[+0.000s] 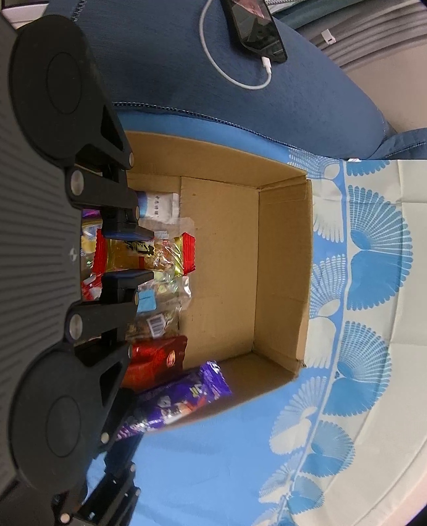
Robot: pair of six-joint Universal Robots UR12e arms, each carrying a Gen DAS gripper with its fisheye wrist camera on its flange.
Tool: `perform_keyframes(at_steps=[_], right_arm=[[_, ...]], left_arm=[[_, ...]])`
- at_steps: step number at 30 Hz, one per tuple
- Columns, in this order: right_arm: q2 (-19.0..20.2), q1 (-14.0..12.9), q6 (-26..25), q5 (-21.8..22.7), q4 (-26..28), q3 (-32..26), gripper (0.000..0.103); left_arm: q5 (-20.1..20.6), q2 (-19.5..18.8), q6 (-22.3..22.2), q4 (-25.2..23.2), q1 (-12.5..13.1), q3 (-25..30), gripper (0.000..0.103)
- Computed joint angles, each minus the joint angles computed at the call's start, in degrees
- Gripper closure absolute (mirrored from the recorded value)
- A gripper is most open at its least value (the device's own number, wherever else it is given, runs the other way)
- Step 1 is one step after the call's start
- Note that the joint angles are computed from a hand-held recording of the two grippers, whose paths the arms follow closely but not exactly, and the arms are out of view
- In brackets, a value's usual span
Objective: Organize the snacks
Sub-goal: 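Lower both candies into the box and open both tools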
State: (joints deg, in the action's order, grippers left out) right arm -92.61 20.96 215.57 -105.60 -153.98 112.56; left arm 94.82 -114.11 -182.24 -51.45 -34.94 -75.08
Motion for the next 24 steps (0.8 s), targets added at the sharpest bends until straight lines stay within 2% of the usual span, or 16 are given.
perform_keyframes(at_steps=[2, 3, 4, 5, 6, 7, 11, 15, 19, 24], right_arm=[[0.51, -0.17, -0.44, -0.64, 0.22, -0.32, 0.076], [0.73, -0.22, -0.39, -1.02, 0.26, -0.43, 0.07], [0.91, -0.4, 0.21, -1.04, 0.56, -0.58, 0.052], [0.99, -0.51, 1.23, -1.25, 1.16, -0.77, 0.044], [1.03, -0.55, 2.12, -1.65, 1.39, -0.82, 0.033], [1.0, -0.52, 2.78, -2.02, 1.67, -0.85, 0.029], [0.35, -0.22, 3.68, -1.18, 3.43, -0.75, 0.022], [-0.57, 1.16, 4.1, -0.8, 4.56, -0.63, 0.013], [-1.48, 3.34, 4.41, -2.55, 5.54, -0.68, 0.006], [-2.01, 6.08, 3.36, -5.57, 6.73, -0.96, 0.001]], left_arm=[[-0.08, -0.72, 0.0, -1.24, 0.11, 0.91, 0.078], [-0.35, -0.99, -0.23, -2.0, 0.23, 1.32, 0.053], [-0.28, -1.31, -0.87, -3.05, 0.31, 1.88, 0.015], [0.19, -1.53, -1.98, -3.75, 0.35, 2.26, 0.001], [0.55, -1.3, -3.02, -2.5, 0.41, 1.62, 0.0], [1.07, -0.99, -3.7, -1.16, 0.43, 0.9, 0.0], [2.76, -0.63, -2.64, -2.69, 0.31, 0.62, 0.0], [4.62, 1.14, -3.81, -1.13, 0.06, -1.96, 0.0], [7.16, 3.59, -3.75, 2.45, -0.63, -5.81, 0.0], [9.57, 6.02, -2.8, 2.01, -1.3, -8.36, 0.0]])
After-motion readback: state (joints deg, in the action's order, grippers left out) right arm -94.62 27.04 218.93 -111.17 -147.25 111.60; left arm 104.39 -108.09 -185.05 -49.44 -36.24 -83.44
